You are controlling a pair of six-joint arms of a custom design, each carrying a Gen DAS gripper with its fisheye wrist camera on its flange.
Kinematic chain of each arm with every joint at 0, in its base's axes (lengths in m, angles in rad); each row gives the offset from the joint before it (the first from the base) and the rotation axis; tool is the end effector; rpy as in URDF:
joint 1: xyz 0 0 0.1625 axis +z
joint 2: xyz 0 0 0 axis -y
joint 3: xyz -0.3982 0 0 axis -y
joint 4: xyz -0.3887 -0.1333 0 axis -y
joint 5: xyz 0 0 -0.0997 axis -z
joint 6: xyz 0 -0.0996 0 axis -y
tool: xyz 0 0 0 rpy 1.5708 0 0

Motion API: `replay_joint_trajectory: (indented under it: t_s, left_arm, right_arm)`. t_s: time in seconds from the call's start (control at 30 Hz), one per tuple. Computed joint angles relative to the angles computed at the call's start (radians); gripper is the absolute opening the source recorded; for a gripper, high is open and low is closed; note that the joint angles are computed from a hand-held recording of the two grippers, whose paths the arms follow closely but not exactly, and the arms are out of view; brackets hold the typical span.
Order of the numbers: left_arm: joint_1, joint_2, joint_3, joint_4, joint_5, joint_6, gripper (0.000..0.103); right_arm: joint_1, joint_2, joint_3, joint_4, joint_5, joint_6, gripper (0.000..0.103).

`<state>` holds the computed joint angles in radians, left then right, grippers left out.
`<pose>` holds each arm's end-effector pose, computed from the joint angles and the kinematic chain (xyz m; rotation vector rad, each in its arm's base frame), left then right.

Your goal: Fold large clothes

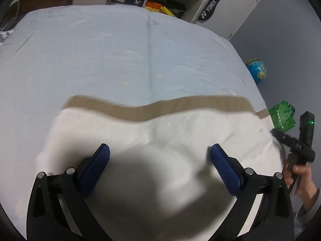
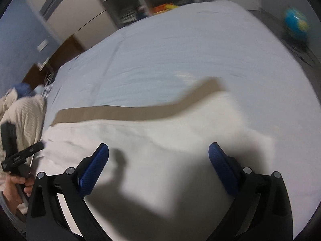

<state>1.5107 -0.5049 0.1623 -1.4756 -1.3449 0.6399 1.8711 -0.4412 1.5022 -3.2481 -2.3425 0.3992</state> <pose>0.1052 -0.8429 0.4160 0.9379 2.6865 -0.2468 0.2599 -0.6234 -0.0074 -0.4313 -2.3970 1.0585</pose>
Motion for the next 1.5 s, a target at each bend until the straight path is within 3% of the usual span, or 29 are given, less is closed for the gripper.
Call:
replay_joint_trajectory:
  t_s: [0.1, 0.17, 0.3, 0.4, 0.47, 0.6, 0.67, 0.77, 0.87, 0.97, 1.1, 1.17, 1.27, 1.5]
  left_arm:
    - [0.037, -0.016, -0.022, 0.0, -0.004, 0.04, 0.096]
    - [0.063, -0.052, 0.006, -0.012, -0.014, 0.05, 0.096]
    - [0.092, -0.149, 0.133, -0.079, -0.005, 0.044, 0.096]
    - [0.122, -0.209, 0.212, -0.117, 0.005, 0.041, 0.097]
    - [0.14, -0.251, 0.279, -0.156, 0.025, 0.041, 0.097]
    - [0.161, -0.291, 0.33, -0.19, 0.03, 0.014, 0.097]
    - [0.163, -0.306, 0.352, -0.204, 0.042, 0.006, 0.097]
    - [0.159, -0.34, 0.395, -0.226, 0.059, -0.013, 0.096]
    - [0.169, -0.383, 0.429, -0.201, 0.007, -0.014, 0.096]
    - [0.178, -0.475, 0.546, -0.222, -0.055, 0.025, 0.096]
    - [0.175, -0.607, 0.728, -0.271, -0.077, 0.07, 0.096]
    - [0.166, -0.662, 0.805, -0.295, -0.061, 0.084, 0.096]
    - [0.149, -0.765, 0.958, -0.39, -0.057, 0.129, 0.097]
    - [0.119, -0.959, 1.226, -0.604, -0.054, 0.281, 0.097]
  right_arm:
    - [0.008, -0.05, 0.132, -0.079, -0.056, 0.017, 0.094]
    - [0.01, -0.079, 0.203, -0.05, -0.114, 0.094, 0.095]
    - [0.031, -0.116, 0.35, -0.224, -0.11, 0.162, 0.095]
    - [0.063, -0.118, 0.403, -0.242, -0.159, 0.201, 0.095]
    - [0.075, -0.123, 0.423, -0.161, -0.212, 0.271, 0.095]
    - [0.093, -0.13, 0.488, -0.154, -0.235, 0.384, 0.095]
    - [0.106, -0.149, 0.52, -0.092, -0.254, 0.463, 0.095]
    - [0.137, -0.186, 0.552, 0.097, -0.288, 0.634, 0.095]
    - [0.182, -0.179, 0.566, 0.077, -0.309, 0.654, 0.095]
    - [0.25, -0.164, 0.594, 0.044, -0.323, 0.68, 0.095]
    - [0.342, -0.153, 0.584, 0.098, -0.333, 0.742, 0.095]
    - [0.4, -0.141, 0.556, 0.17, -0.344, 0.792, 0.095]
    - [0.453, -0.126, 0.511, 0.222, -0.366, 0.784, 0.095]
    - [0.578, -0.061, 0.326, 0.49, -0.405, 0.809, 0.095]
